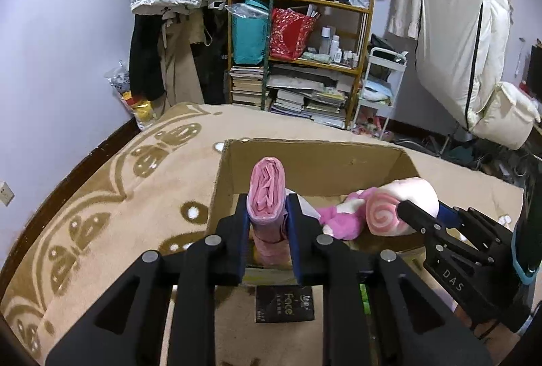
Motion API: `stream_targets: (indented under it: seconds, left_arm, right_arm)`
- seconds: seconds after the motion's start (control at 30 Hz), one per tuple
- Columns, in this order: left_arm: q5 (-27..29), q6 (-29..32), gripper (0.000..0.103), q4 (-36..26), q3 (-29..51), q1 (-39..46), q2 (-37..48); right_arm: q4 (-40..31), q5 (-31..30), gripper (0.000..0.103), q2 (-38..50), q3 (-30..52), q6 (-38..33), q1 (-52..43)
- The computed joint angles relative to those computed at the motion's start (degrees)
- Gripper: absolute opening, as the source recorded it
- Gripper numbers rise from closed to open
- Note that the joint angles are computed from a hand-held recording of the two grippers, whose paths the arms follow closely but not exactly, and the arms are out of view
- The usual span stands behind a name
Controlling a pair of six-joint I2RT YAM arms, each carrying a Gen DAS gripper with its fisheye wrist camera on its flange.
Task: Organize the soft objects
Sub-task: 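Lift both items over the box and open both tools to drop them, then move both tools back toward the tissue packs and purple plush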
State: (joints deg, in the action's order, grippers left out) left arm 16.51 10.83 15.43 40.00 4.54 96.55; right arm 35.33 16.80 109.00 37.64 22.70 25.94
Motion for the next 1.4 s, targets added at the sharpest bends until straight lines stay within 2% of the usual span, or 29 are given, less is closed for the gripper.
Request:
stream_targets:
  seconds: [0.17,0.4,0.47,0.53,0.63,0.77,0.83,0.93,1.03,1.4]
  left_arm:
    - [-2.5,-0.4,0.024,-1.7,1.3,-0.2,0.8]
    - [-5.5,-0.7,0.035,-6.4,3.2,0.6,1.1]
    - [-6.1,-0.5,0.041,-7.2,3.2,1.0,0.9]
    - [-5.8,-1.1,0.059,-8.0,2.9,1.6,-0.1]
    - [-5.0,-1.5,0.063,-9.9,2.8,2.8,-1.3]
    - [-4.0,-1.4,0.073,-12.9,2.9,4.2,-3.1]
    - [-5.9,-1.2,0.087,-12.4,1.6,4.2,-5.1]
    - [-6.5,0.2,0.092,-13.6,0.9,4.8,-7.2]
    - [-4.5,0.2,0.097,-16.9,1.0,6.8,-9.0]
    - [-1.4,4.8,0.1,-25.9,-1.8,11.9,-17.5]
  right_arm:
    - [0.1,-1.0,0.037,0.7,0.3,-0.3,-0.1]
    - [-0.9,-0.9,0.044,-1.2,-0.6,-0.9,0.9]
    - [-0.4,-0.3,0.059,-2.4,-1.6,-1.1,1.4]
    - [-0.1,1.2,0.066,-4.1,-2.6,-1.3,2.4]
    - [-1.6,4.2,0.069,-6.7,-3.4,-1.2,3.8]
    - [-4.9,6.1,0.087,-10.9,-4.8,0.1,5.3]
    - [-6.6,7.0,0.093,-13.2,-5.7,0.9,6.2]
    - [-8.5,7.4,0.103,-16.7,-7.4,2.0,7.3]
    - [-11.2,8.3,0.103,-19.8,-8.2,3.5,8.8]
    - [-22.8,8.5,0.103,-29.9,-11.3,11.7,12.3]
